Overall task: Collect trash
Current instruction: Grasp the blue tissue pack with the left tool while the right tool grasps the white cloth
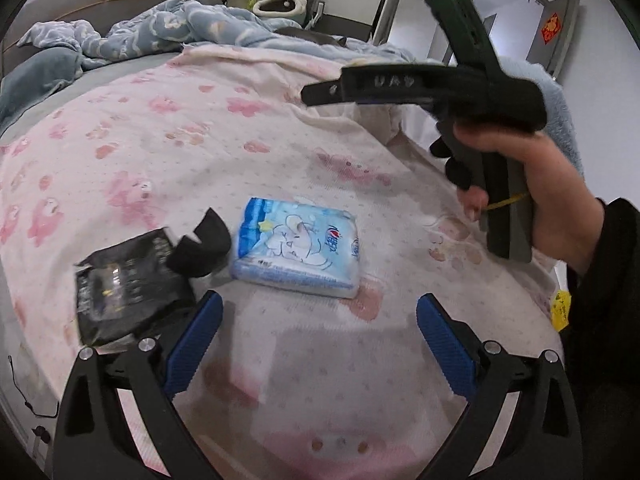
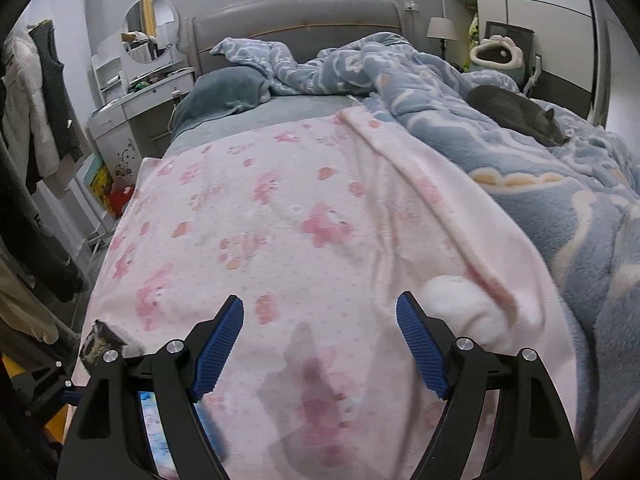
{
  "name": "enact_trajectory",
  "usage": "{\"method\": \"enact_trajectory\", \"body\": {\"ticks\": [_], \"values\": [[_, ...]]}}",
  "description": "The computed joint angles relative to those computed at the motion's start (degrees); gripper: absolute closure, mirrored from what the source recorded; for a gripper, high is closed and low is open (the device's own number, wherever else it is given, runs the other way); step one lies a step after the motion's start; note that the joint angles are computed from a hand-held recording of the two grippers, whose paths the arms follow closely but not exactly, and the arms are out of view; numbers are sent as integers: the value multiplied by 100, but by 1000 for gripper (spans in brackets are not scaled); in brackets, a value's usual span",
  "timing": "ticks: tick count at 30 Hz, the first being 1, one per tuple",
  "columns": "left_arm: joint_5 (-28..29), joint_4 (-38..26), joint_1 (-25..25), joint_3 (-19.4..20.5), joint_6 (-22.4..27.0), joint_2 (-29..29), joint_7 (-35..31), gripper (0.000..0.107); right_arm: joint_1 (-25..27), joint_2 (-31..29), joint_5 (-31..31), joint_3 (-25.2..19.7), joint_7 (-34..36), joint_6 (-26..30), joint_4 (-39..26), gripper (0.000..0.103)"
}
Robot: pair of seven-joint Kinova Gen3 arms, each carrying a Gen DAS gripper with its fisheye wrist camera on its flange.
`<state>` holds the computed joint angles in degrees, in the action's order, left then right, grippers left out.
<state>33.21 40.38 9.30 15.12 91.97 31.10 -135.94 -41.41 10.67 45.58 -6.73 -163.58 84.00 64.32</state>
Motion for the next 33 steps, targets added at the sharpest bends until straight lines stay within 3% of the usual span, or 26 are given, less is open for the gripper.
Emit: {"method": "enact_trajectory", "body": {"ticks": [9, 19, 23, 30, 33], "values": [[-156, -180, 289, -21, -277, 190, 258, 8, 340, -297, -166, -79, 110, -235, 434, 22], [-292, -490, 495, 19, -342, 396, 384, 11, 668, -447, -306, -180, 680, -316, 646, 22], [-399, -524, 584, -17, -440, 406, 442, 26, 624, -528, -92, -232, 826, -197, 705, 22], [-439, -828, 660, 9, -376, 562, 633, 34, 594, -621, 331, -351, 891, -248, 823, 22], [-386, -927, 639, 43, -342, 598, 685, 34, 596, -445, 245, -289, 1096, 80, 545, 22]]}}
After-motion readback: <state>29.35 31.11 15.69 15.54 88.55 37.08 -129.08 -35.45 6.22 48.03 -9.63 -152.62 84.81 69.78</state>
